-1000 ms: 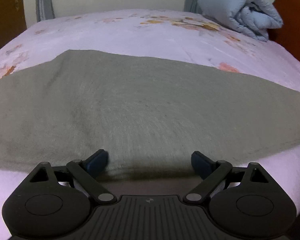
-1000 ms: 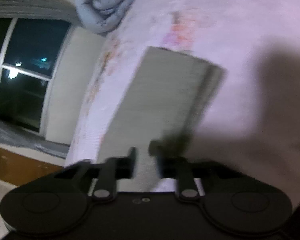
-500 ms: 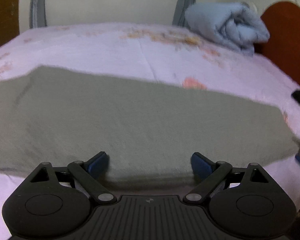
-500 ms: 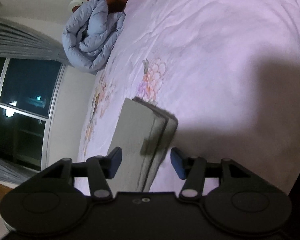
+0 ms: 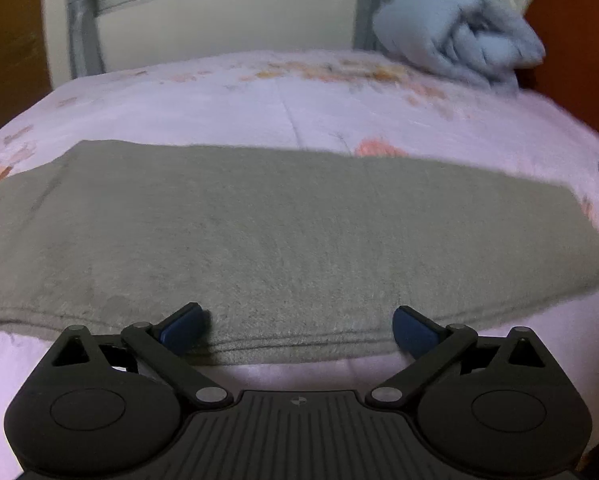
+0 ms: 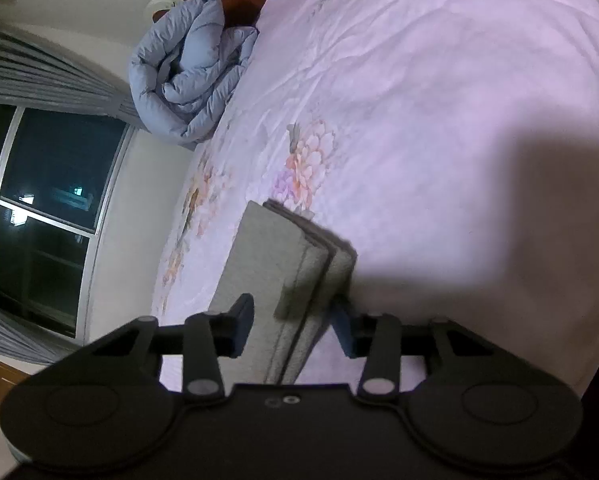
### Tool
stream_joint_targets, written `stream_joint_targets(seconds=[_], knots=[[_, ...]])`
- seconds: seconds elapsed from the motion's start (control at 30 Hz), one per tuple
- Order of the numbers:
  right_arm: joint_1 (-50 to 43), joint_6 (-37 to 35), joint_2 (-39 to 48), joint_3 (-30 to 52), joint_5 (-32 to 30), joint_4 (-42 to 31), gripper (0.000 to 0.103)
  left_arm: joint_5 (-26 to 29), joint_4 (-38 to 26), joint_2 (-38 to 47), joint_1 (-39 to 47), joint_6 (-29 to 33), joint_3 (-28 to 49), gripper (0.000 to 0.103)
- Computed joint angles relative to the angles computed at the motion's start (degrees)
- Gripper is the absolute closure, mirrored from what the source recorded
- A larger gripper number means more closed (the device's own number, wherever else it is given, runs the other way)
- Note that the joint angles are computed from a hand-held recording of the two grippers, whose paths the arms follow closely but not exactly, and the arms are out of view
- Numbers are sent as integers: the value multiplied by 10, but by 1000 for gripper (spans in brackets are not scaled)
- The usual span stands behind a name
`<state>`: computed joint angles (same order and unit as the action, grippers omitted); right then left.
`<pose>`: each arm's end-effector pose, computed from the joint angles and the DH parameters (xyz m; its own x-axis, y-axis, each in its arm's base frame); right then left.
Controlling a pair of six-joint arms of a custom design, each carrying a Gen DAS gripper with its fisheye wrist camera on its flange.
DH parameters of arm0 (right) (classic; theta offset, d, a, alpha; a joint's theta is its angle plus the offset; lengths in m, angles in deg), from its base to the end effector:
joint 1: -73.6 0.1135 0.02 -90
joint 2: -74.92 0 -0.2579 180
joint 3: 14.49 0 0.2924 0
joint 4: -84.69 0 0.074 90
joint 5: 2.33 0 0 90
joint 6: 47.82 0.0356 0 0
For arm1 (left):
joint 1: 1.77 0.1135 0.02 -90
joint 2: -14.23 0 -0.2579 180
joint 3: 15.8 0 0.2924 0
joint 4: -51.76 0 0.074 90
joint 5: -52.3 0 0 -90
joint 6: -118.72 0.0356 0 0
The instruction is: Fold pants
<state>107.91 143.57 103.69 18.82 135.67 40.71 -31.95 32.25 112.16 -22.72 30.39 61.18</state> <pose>0.1479 0.0689 0.1986 0.1986 0.9297 -0.3103 0.4953 0.1780 0.8503 0.3834 -0.1506 0.1934 -0.5933 0.2582 -0.7624 0.4444 0.8948 -0.0428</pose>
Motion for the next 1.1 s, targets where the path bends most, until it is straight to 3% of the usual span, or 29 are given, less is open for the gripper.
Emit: stream_joint_targets(seconds=[0.1, 0.27, 0.33, 0.4, 0.6, 0.73, 0.8, 0.87, 0.93, 1.0, 1.1], knots=[[0, 6, -16, -10, 4, 0, 68, -11, 17, -8, -3, -1, -14, 3], [-18, 5, 3, -4, -10, 12, 68, -11, -22, 22, -4, 7, 19, 0], [-27, 6, 22, 8, -18, 3, 75, -13, -26, 25, -5, 8, 22, 0], [-41, 6, 34, 17, -32, -8, 89, -15, -20, 27, -7, 6, 20, 0], [-53, -125, 73, 73, -45, 24, 94, -34, 20, 22, -15, 12, -7, 0], [-31, -256, 166, 173, -42, 77, 94, -8, 0, 24, -3, 10, 6, 0], [-24, -335, 230, 232, -69, 125, 94, -5, -2, 27, -2, 20, 9, 0], [-24, -402, 301, 297, -123, 162, 94, 14, 13, 23, 7, 3, 0, 0], [-25, -456, 385, 379, -181, 178, 94, 68, 25, 0, 42, -18, -21, 0], [-26, -493, 491, 488, -250, 165, 94, 121, 1, -26, 108, -50, -27, 0], [-18, -518, 640, 625, -323, 150, 94, 186, -39, -29, 239, -41, 3, 0]])
